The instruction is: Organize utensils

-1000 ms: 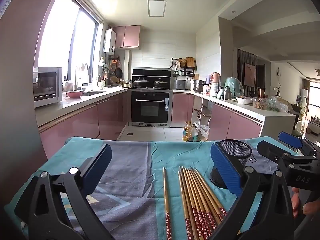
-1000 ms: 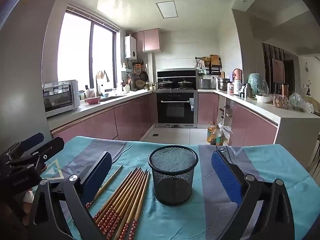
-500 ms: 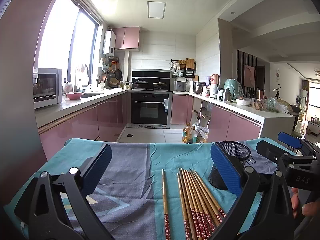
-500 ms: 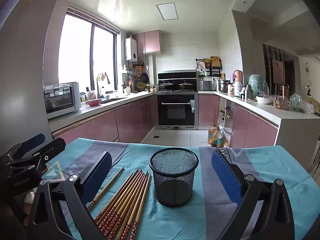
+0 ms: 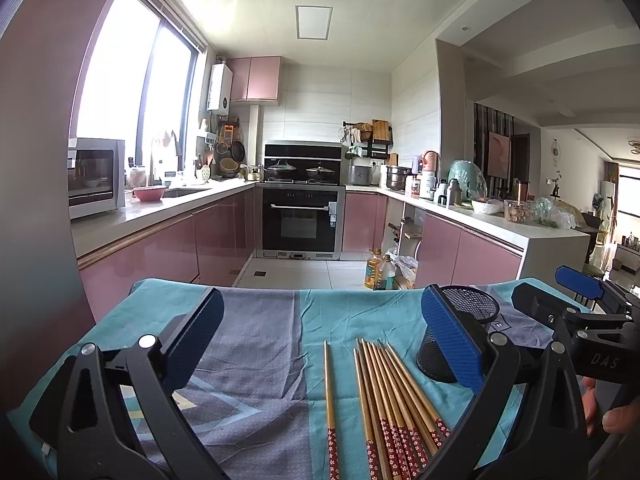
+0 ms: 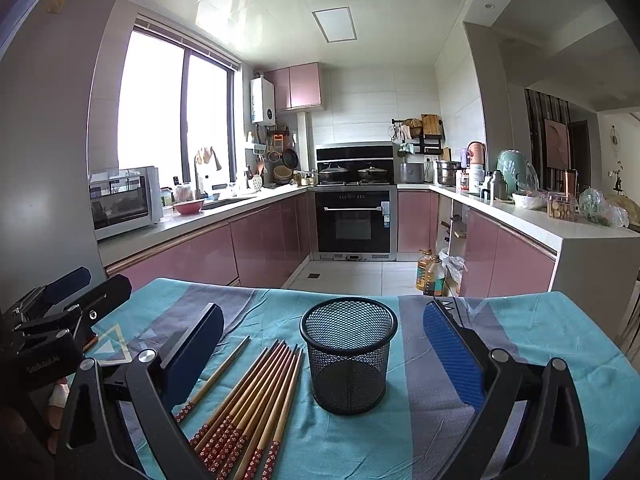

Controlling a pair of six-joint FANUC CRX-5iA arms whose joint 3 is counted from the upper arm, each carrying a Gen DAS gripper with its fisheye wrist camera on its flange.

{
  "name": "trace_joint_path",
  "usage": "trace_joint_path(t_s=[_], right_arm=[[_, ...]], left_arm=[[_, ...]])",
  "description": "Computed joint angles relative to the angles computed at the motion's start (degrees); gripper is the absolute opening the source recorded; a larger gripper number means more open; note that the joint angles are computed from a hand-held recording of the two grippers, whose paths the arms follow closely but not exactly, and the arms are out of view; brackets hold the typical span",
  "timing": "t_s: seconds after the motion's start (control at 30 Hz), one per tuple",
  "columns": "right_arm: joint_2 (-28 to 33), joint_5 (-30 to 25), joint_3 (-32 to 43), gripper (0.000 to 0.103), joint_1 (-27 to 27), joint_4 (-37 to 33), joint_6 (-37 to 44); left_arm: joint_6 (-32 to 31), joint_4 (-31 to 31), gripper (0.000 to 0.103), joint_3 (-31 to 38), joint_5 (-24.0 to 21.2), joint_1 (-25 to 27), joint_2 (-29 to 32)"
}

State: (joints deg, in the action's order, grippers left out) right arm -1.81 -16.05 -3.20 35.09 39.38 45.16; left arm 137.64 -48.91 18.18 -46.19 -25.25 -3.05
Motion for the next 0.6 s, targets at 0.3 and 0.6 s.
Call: trace_joint_path(t_s=[0.3, 0.6], right_arm=[[-0.1, 0.0, -0.1, 0.097, -0.1, -1.1, 1.1], [0.0, 0.4, 0.0, 0.097, -0.3, -2.0, 1.6]], left_arm=[[0.1, -0.1, 0.097, 0.0, -0.1, 0.0, 0.0], [0.3, -0.2, 0.097, -0.2, -0.1, -0.1, -0.1]])
